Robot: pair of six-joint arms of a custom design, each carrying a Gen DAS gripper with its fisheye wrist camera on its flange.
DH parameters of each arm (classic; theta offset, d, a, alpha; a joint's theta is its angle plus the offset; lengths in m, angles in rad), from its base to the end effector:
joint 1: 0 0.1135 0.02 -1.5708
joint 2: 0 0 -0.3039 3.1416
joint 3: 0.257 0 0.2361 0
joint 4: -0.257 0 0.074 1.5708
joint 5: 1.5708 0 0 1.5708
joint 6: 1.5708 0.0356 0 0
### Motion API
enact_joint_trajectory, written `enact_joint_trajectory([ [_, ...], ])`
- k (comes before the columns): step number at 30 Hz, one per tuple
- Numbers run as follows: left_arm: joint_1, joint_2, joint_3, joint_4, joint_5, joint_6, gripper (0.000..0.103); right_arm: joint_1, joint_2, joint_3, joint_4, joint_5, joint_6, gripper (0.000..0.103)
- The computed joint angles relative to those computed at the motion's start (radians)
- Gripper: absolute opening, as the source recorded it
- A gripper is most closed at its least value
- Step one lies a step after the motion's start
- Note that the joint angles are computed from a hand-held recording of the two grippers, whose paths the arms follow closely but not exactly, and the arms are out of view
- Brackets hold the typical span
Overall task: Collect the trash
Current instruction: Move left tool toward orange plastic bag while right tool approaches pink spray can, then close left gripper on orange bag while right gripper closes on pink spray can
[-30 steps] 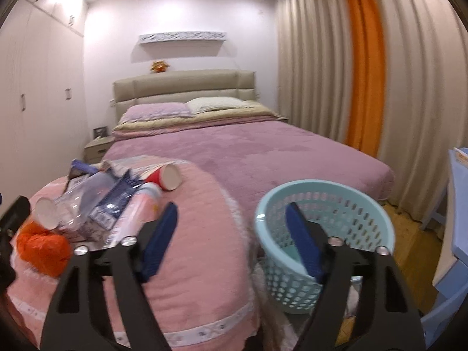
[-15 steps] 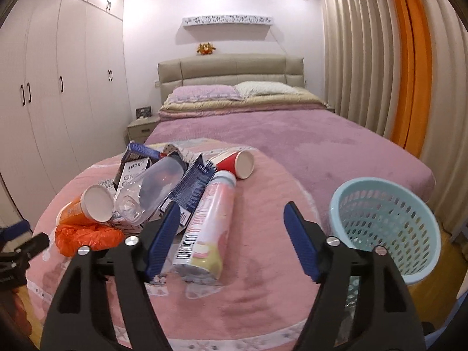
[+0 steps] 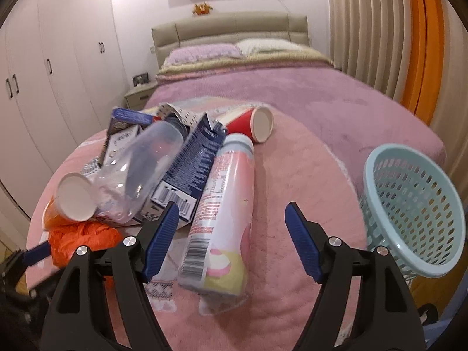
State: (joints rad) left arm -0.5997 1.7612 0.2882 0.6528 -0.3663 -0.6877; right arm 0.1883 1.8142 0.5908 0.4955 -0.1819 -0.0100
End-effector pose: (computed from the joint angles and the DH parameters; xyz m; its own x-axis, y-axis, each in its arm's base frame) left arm 0.1993 -0.1208 0.1121 -0.6729 -0.2578 -0.6933 -0.1318 0.9641 -0.2306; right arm 0.3021 0.0641 0.1416 -0.6503 -0.1339 -0.7477 -0.3233 0.9395 0.1129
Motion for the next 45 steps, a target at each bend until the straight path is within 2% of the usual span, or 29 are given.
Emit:
enact_joint_trajectory([
  [6, -0.006, 0.056, 0.079, -0.043, 0.025, 0.000, 0.092, -0.018, 0.070, 0.104, -0.104, -0.030, 0.003, 0.070],
  [8, -0.032, 0.060, 0.094, -0.067, 0.007, -0.013, 0.085, -0.034, 0.084, 0.131, -0.145, -0.051, -0.010, 0.070],
  [10, -0.045, 0.069, 0.118, -0.101, 0.015, -0.007, 0.059, -0.064, 0.082, 0.146, -0.194, -0.098, -0.028, 0.068],
  [12, -0.075, 0.058, 0.108, -0.110, 0.003, -0.021, 0.055, -0.087, 0.077, 0.153, -0.227, -0.144, -0.052, 0.057],
  [13, -0.096, 0.049, 0.100, -0.110, -0.004, -0.030, 0.051, -0.107, 0.074, 0.158, -0.257, -0.187, -0.078, 0.044],
  [15, -0.124, 0.040, 0.095, -0.116, -0.002, -0.039, 0.045, -0.125, 0.053, 0.139, -0.261, -0.203, -0.108, 0.045],
  [19, -0.188, 0.016, 0.091, -0.143, -0.016, -0.054, 0.041, -0.165, 0.027, 0.111, -0.288, -0.236, -0.159, 0.045],
  [23, -0.227, -0.003, 0.072, -0.108, 0.037, -0.017, 0.042, -0.193, -0.018, 0.075, -0.306, -0.228, -0.201, 0.045],
  [29, -0.261, -0.070, 0.053, -0.127, -0.062, 0.032, 0.070, -0.232, -0.047, 0.029, -0.298, -0.212, -0.262, 0.045],
  [32, -0.168, -0.089, 0.066, -0.135, -0.036, 0.077, 0.074, -0.233, -0.050, 0.030, -0.301, -0.212, -0.262, 0.046],
  [33, -0.139, -0.080, 0.072, -0.120, -0.016, 0.095, 0.077, -0.234, -0.046, 0.037, -0.310, -0.216, -0.262, 0.046],
  [34, -0.098, -0.056, 0.096, -0.116, 0.023, 0.126, 0.084, -0.235, -0.043, 0.044, -0.317, -0.222, -0.263, 0.048],
  [35, -0.091, -0.029, 0.120, -0.122, 0.036, 0.134, 0.086, -0.236, -0.037, 0.053, -0.326, -0.227, -0.262, 0.052],
  [37, -0.059, 0.047, 0.192, -0.153, 0.069, 0.166, 0.086, -0.233, -0.025, 0.071, -0.341, -0.221, -0.251, 0.058],
  [41, -0.022, 0.159, 0.312, -0.232, 0.128, 0.188, 0.085, -0.225, -0.005, 0.102, -0.360, -0.211, -0.242, 0.058],
  [42, -0.015, 0.175, 0.328, -0.235, 0.138, 0.185, 0.082, -0.222, 0.001, 0.113, -0.369, -0.208, -0.241, 0.058],
  [45, -0.010, 0.209, 0.366, -0.260, 0.154, 0.166, 0.061, -0.216, 0.024, 0.147, -0.395, -0.200, -0.239, 0.058],
])
